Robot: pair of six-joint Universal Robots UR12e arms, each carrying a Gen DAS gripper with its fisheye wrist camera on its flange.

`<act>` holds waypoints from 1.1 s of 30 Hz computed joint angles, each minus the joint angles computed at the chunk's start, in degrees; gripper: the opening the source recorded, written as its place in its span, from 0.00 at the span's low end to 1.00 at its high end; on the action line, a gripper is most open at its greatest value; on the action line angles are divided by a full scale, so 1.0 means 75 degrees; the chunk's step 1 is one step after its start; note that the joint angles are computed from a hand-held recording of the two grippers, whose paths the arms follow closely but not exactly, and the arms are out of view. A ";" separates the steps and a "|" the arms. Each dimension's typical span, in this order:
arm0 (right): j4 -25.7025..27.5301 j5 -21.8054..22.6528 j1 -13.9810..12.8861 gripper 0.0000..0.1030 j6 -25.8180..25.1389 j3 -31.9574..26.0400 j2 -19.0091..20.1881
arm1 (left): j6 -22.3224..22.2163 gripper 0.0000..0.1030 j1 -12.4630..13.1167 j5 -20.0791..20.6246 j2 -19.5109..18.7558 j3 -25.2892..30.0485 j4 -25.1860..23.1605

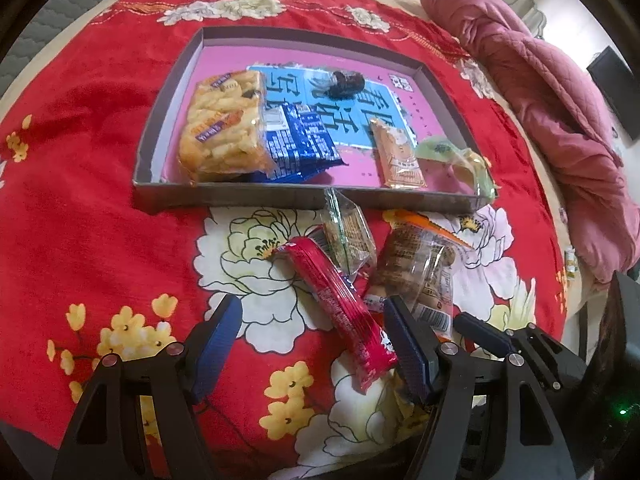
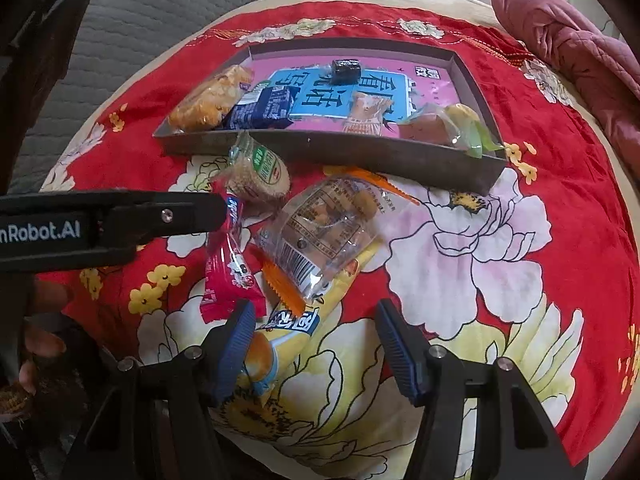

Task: Organize snacks
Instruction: 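Move left gripper toward the red candy stick while right gripper approaches the clear cookie bag, then grasp the red candy stick with left gripper while right gripper grasps the yellow cartoon snack bag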

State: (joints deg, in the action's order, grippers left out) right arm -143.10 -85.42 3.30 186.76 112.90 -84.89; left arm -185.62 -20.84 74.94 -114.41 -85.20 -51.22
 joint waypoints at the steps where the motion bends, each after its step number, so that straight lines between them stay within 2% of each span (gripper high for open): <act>1: 0.0016 -0.0037 0.0005 0.60 0.0000 -0.0006 0.0003 | -0.0001 0.72 -0.0010 0.0023 -0.0019 0.0017 -0.0032; 6: 0.0238 -0.0701 0.0080 0.60 0.0140 -0.0069 0.0040 | -0.0046 0.72 -0.0030 0.0067 -0.0096 0.0065 -0.0113; 13: 0.0223 -0.0793 0.0036 0.59 0.0116 -0.0056 0.0074 | -0.0174 0.72 -0.0010 0.0003 -0.0154 0.0075 -0.0137; 21: 0.0062 -0.0876 0.0013 0.51 -0.0010 -0.0021 0.0083 | -0.0367 0.73 0.0045 -0.0033 -0.0174 0.0045 -0.0111; 27: -0.0058 -0.1001 -0.0046 0.47 0.0035 0.0034 0.0055 | -0.0497 0.73 0.0009 0.0376 -0.0201 0.0102 -0.0230; 33: -0.0147 -0.0915 -0.0134 0.44 0.0114 0.0097 0.0054 | -0.0719 0.73 0.0022 0.0461 -0.0254 0.0158 -0.0253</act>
